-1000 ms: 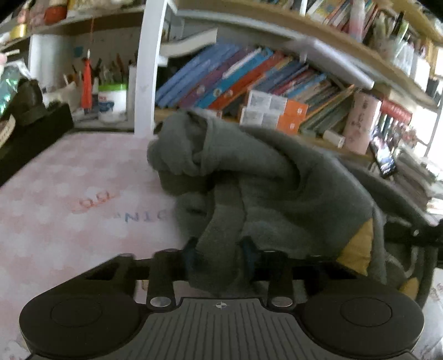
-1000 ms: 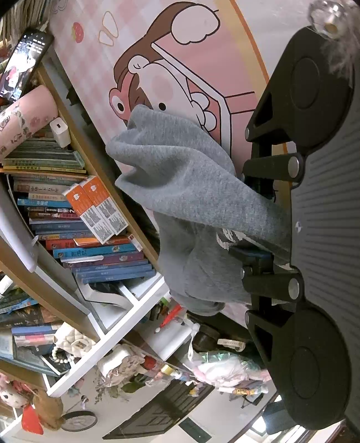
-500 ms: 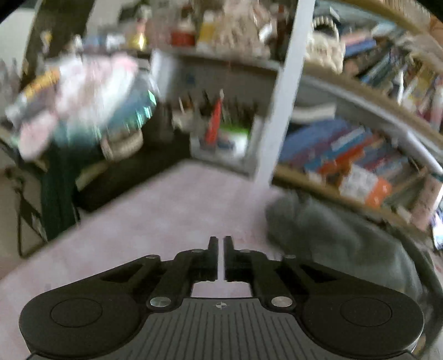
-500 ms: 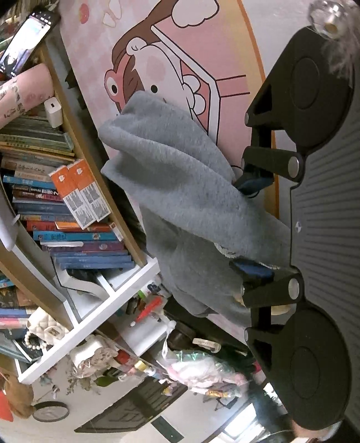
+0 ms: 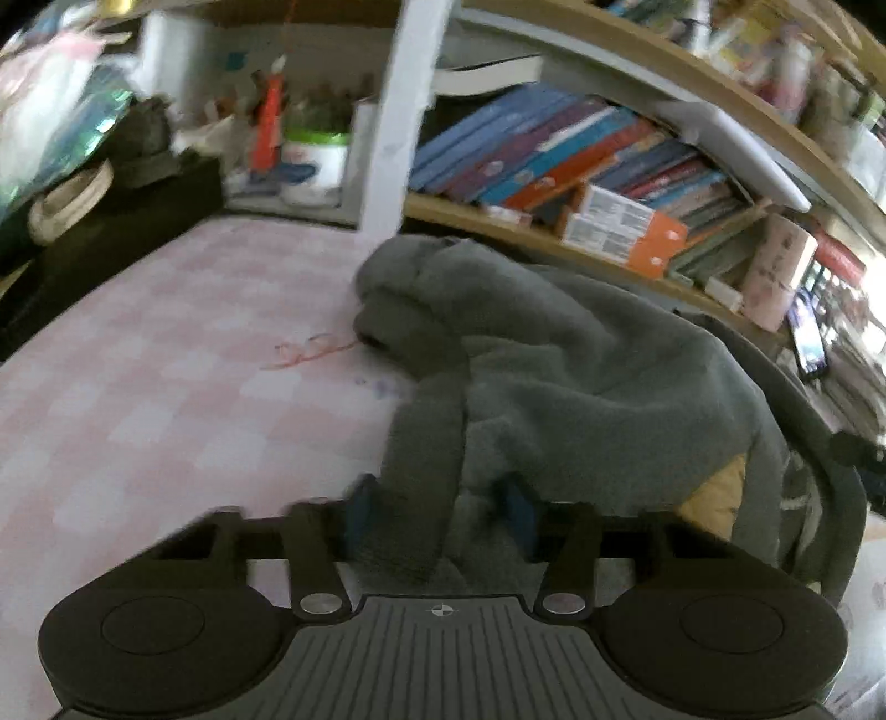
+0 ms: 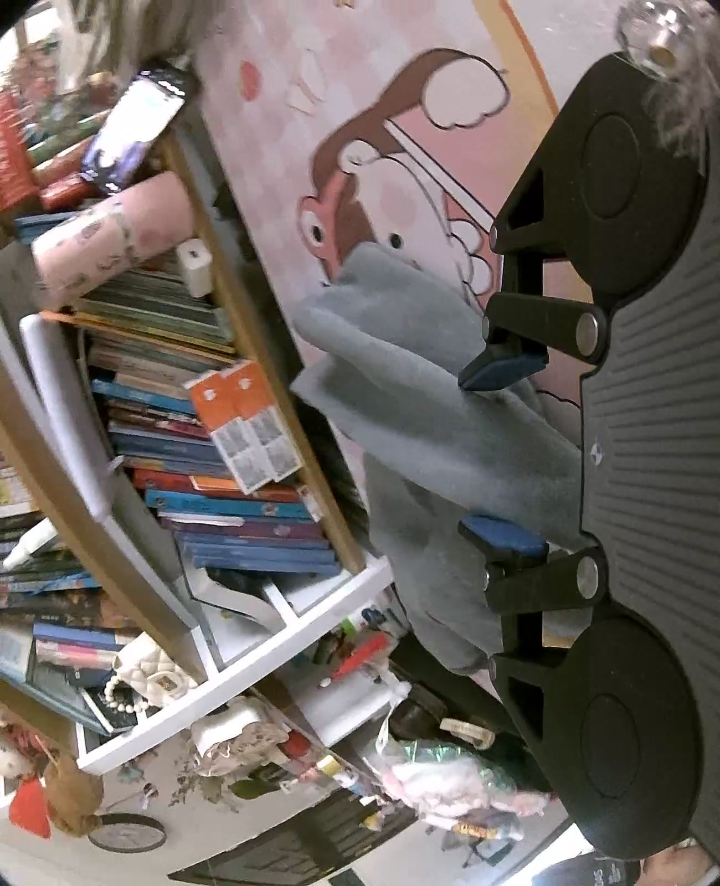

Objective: Fold clothes

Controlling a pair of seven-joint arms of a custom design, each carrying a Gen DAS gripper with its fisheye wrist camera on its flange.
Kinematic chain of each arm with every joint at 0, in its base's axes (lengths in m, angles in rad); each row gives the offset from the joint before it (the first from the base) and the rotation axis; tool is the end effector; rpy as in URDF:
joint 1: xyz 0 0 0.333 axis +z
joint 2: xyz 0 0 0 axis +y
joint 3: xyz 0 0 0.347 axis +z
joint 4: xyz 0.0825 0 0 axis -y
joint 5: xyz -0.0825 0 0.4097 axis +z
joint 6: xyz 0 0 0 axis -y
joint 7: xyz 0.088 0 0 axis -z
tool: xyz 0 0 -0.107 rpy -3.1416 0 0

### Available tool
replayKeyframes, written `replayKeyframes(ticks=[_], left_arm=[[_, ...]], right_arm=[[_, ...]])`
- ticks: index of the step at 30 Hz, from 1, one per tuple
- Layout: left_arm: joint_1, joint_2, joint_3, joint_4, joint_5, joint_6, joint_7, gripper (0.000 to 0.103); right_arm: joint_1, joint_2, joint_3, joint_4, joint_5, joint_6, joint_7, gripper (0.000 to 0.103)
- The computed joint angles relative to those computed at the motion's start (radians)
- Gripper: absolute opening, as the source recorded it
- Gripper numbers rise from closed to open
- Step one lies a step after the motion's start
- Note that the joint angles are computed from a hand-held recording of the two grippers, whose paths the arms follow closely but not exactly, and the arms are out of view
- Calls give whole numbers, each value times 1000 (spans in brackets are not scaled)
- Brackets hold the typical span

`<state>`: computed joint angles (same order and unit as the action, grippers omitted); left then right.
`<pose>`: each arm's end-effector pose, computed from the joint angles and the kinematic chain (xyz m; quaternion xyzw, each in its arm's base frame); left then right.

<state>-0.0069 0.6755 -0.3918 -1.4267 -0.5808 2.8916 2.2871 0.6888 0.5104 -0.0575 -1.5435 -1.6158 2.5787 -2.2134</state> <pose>0.7826 -0.2021 0.4149 -0.4855 0.7479 -0.4304 0.1405 0.6017 0.4711 0.4137 -0.3923 0.7240 -0.2612 0.5038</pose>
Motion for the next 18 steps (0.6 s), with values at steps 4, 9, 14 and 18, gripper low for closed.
replayKeyframes(ticks=[4,9,14,18], left_arm=[[74,-3,-101,-28,-93,124,72,24],[59,-32,-83,-64,-160,410,89,25],[-121,-66,265,-113,246,298,-434,42],[23,-54,46,-146,114,455,-276,46]], right_arm=[[2,1,-2,2,0,-6,-16,48],[5,-2,-2,-1,-9,-19,-12,49],[0,8,2,12,5,-5,-51,52],[-3,23,1,26,47,5,-98,53]])
